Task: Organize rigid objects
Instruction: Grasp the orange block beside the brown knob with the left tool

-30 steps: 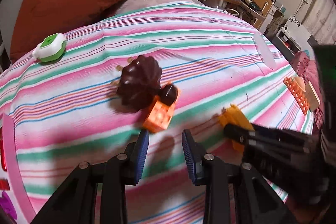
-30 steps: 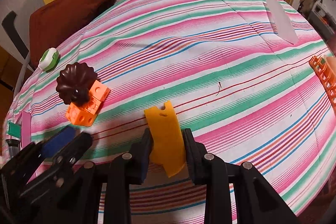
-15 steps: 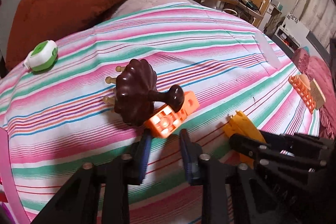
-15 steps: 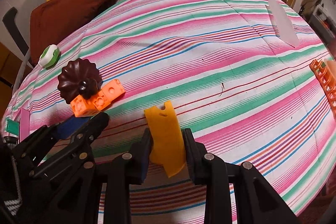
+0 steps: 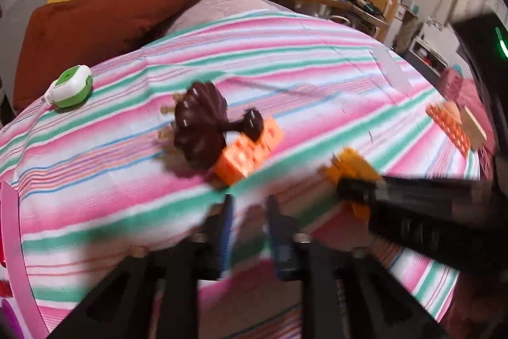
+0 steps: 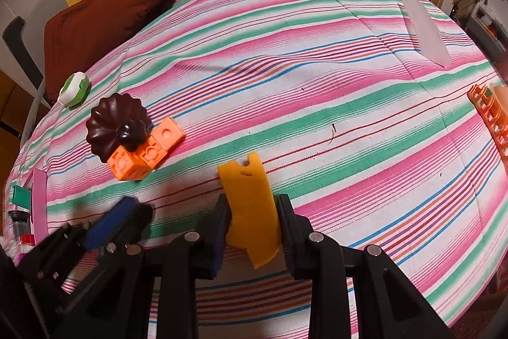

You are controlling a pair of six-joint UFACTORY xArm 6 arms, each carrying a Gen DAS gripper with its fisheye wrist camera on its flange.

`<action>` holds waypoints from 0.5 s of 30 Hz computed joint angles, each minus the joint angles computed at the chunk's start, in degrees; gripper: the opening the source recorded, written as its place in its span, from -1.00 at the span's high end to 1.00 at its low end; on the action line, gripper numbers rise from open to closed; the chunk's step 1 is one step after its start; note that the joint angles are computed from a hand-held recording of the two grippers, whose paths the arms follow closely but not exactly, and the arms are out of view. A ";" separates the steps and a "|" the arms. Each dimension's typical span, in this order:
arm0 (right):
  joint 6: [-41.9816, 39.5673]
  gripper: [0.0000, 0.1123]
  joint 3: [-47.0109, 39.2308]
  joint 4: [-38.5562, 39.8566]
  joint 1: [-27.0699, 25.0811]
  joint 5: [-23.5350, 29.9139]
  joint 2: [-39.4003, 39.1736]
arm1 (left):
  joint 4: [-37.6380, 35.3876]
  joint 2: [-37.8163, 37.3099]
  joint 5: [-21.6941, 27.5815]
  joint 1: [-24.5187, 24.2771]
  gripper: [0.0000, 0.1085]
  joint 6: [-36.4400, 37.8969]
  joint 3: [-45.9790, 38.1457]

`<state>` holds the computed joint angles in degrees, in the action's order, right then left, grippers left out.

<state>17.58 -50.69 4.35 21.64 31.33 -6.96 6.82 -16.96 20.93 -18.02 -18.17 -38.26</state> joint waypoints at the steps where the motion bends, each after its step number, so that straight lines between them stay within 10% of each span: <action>1: 0.07 0.47 -0.02 -0.02 0.02 -0.01 0.03 | 1.04 1.02 0.42 0.05 0.44 -0.61 -1.32; 6: 0.28 0.46 -0.31 0.05 -0.03 -0.20 0.48 | 11.21 6.03 3.03 -0.11 0.43 -4.22 -7.17; 15: -0.12 0.46 -0.17 1.35 -0.05 -0.54 0.44 | 0.99 2.83 -2.59 0.51 0.66 6.43 -0.41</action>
